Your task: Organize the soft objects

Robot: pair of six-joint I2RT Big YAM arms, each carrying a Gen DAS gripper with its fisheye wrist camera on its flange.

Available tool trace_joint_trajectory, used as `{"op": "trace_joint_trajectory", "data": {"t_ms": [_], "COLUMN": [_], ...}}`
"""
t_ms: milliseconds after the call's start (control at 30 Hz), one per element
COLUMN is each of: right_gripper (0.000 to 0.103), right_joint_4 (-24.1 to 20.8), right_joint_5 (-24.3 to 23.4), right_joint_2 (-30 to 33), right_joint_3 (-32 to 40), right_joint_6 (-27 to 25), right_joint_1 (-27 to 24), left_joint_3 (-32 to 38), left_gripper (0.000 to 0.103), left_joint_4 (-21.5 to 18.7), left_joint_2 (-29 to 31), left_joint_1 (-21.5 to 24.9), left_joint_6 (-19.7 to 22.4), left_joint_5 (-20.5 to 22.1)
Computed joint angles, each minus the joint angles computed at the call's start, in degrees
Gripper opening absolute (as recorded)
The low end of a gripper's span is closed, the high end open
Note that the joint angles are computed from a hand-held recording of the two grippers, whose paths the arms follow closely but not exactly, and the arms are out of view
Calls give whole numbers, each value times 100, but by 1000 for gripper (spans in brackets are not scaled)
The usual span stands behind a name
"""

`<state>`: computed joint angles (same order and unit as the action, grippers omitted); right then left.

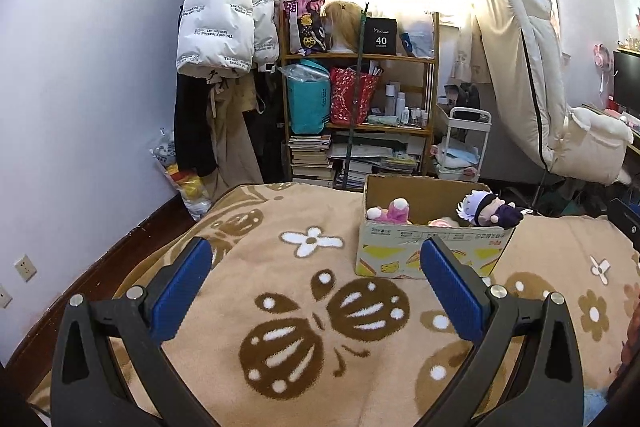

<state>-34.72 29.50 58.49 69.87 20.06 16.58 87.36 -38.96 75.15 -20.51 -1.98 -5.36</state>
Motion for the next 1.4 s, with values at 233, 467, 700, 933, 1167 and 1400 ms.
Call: {"op": "trace_joint_trajectory", "data": {"t_ms": [233, 467, 700, 933, 1167, 1400], "right_gripper": [103, 103, 103, 103, 103, 103], "right_joint_4": [-140, -246, -315, -327, -337, -339], "right_joint_5": [56, 90, 90, 94, 103, 87], "right_joint_2": [18, 87, 169, 187, 212, 209], "right_joint_3": [-19, -12, 16, 29, 34, 35], "right_joint_6": [110, 154, 130, 158, 191, 190], "right_joint_1": [-6, -2, 18, 15, 22, 10], "left_joint_3": [24, 88, 90, 111, 98, 87], "left_gripper": [102, 102, 102, 102, 102, 102], "left_joint_4": [-92, -183, -211, -246, -273, -264], "left_joint_2": [38, 110, 133, 154, 165, 165], "left_joint_1": [-25, -28, -53, -84, -110, -111], "left_joint_6": [77, 73, 150, 157, 167, 170], "left_joint_5": [0, -43, -29, -65, -84, -74]}}
